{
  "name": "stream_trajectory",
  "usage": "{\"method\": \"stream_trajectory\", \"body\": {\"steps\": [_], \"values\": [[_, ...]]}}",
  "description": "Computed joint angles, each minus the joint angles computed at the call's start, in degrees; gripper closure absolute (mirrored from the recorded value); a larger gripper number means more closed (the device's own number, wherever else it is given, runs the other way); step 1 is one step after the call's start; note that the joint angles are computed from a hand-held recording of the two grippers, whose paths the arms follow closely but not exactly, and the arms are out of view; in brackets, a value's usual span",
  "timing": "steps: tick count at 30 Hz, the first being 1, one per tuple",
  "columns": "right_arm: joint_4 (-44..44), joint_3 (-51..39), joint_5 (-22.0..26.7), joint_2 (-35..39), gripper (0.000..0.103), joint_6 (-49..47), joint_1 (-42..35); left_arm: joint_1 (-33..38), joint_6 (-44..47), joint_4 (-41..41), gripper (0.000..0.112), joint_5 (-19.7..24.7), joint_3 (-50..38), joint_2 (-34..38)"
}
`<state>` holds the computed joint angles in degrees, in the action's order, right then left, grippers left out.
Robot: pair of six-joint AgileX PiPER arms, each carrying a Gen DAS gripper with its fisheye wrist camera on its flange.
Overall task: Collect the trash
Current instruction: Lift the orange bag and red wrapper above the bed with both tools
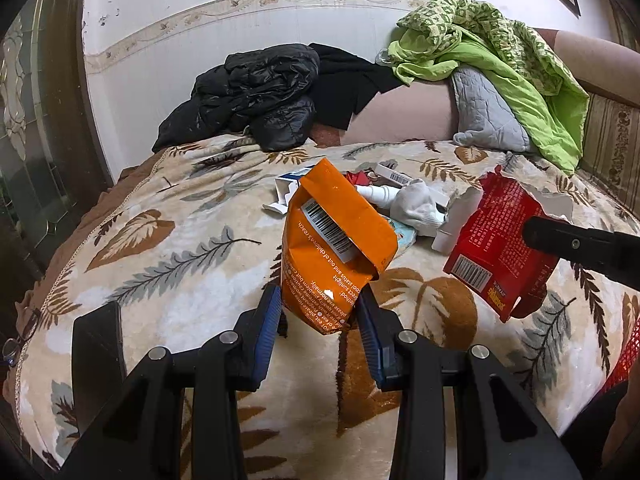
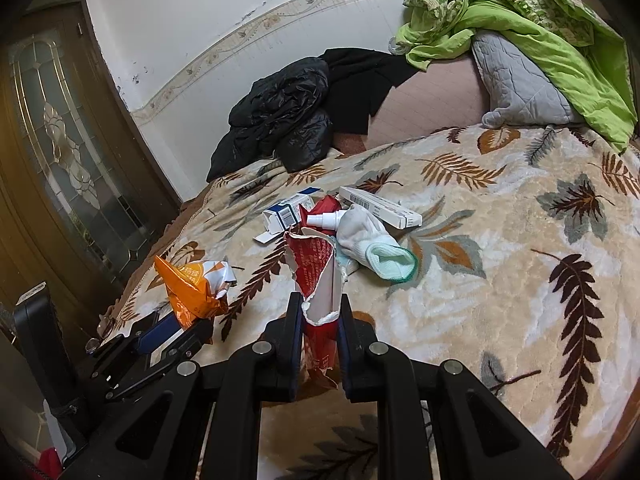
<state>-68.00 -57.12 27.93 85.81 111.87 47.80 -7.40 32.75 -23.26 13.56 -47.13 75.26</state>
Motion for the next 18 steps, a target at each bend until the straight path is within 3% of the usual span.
{"method": "stream_trajectory", "body": {"steps": [18], "values": [[0.8,-0.3,-0.1,-0.1,0.087,-0.6,-0.1,-0.1,-0.9,0.9,0.075,0.1,-0.1,0.2]]}}
